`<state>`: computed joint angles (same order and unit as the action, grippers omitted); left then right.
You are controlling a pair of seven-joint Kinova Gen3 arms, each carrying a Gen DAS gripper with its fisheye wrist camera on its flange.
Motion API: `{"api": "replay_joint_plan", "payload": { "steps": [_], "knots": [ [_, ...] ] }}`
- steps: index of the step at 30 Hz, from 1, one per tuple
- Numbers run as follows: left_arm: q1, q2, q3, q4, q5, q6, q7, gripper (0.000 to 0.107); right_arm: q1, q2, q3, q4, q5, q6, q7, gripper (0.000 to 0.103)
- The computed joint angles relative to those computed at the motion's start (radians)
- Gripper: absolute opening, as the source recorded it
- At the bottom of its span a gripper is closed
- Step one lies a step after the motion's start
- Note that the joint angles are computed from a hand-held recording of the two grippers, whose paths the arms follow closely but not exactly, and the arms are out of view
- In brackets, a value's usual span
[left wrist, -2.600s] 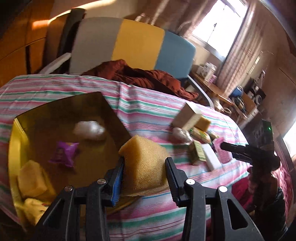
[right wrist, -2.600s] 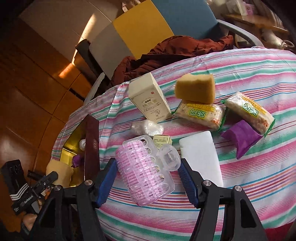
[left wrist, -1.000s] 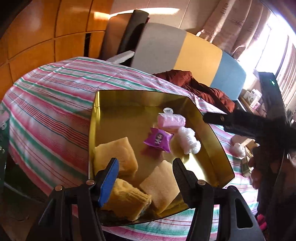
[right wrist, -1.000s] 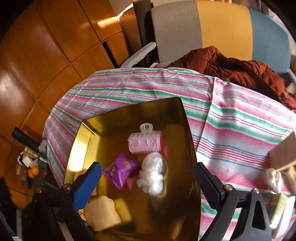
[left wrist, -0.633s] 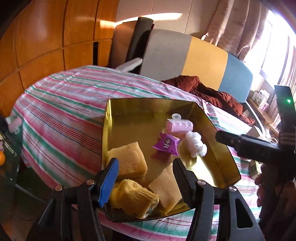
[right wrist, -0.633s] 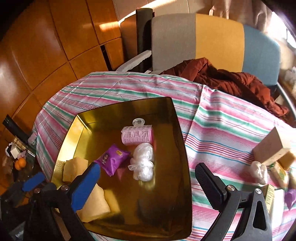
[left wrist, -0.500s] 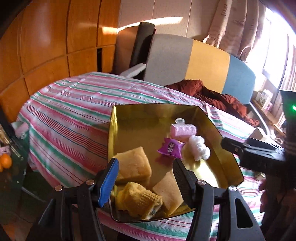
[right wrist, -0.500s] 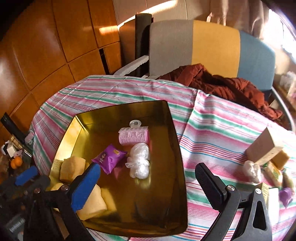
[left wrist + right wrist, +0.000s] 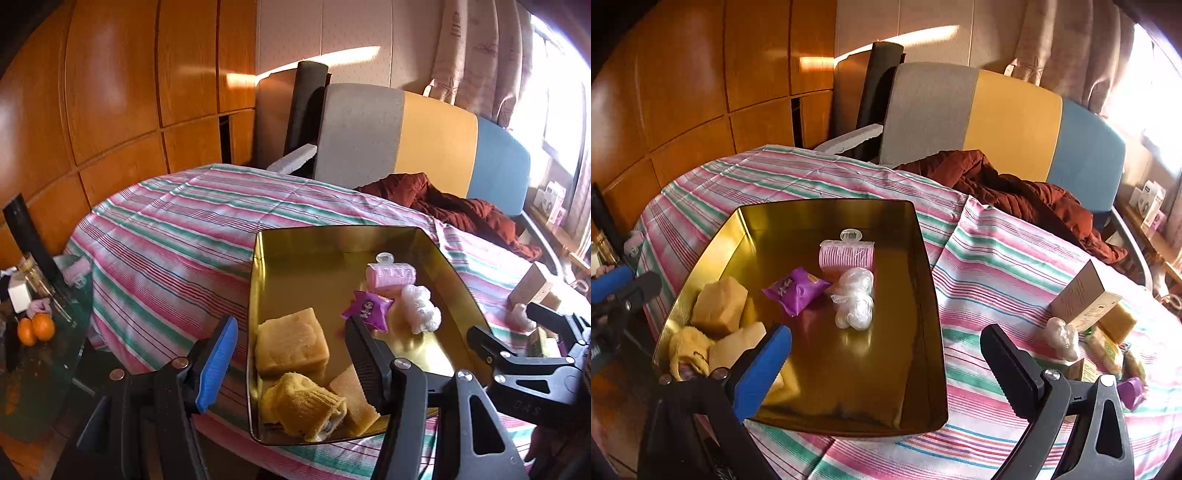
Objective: Organize objects
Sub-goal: 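Release the sponge and pink roller into the gold tray with both tools, then move both tools away from the tray back toward the remaining items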
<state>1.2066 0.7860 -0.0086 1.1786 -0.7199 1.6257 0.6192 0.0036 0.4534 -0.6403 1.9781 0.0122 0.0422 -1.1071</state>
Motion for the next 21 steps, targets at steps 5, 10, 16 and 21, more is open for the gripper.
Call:
{"api": "replay_joint_plan", "payload": {
  "steps": [5,10,16,21],
  "knots": [
    [0.001,0.018,0.001,-0.036,-0.002,0.029,-0.040,0.061,0.047,0.001,-0.039,0.013,0.001,-0.004,0.003,0.103],
    [0.005,0.031,-0.005,-0.064,-0.008,0.038,-0.085,0.061,0.099,-0.002,-0.074,0.023,0.003,-0.010,0.001,0.103],
    [0.006,0.048,-0.013,-0.105,-0.008,0.043,-0.141,0.061,0.164,-0.002,-0.114,0.025,0.006,-0.011,-0.002,0.103],
    [0.008,0.058,-0.019,-0.129,-0.010,0.032,-0.185,0.061,0.194,0.001,-0.107,0.016,0.005,-0.006,-0.005,0.103]
  ]
}}
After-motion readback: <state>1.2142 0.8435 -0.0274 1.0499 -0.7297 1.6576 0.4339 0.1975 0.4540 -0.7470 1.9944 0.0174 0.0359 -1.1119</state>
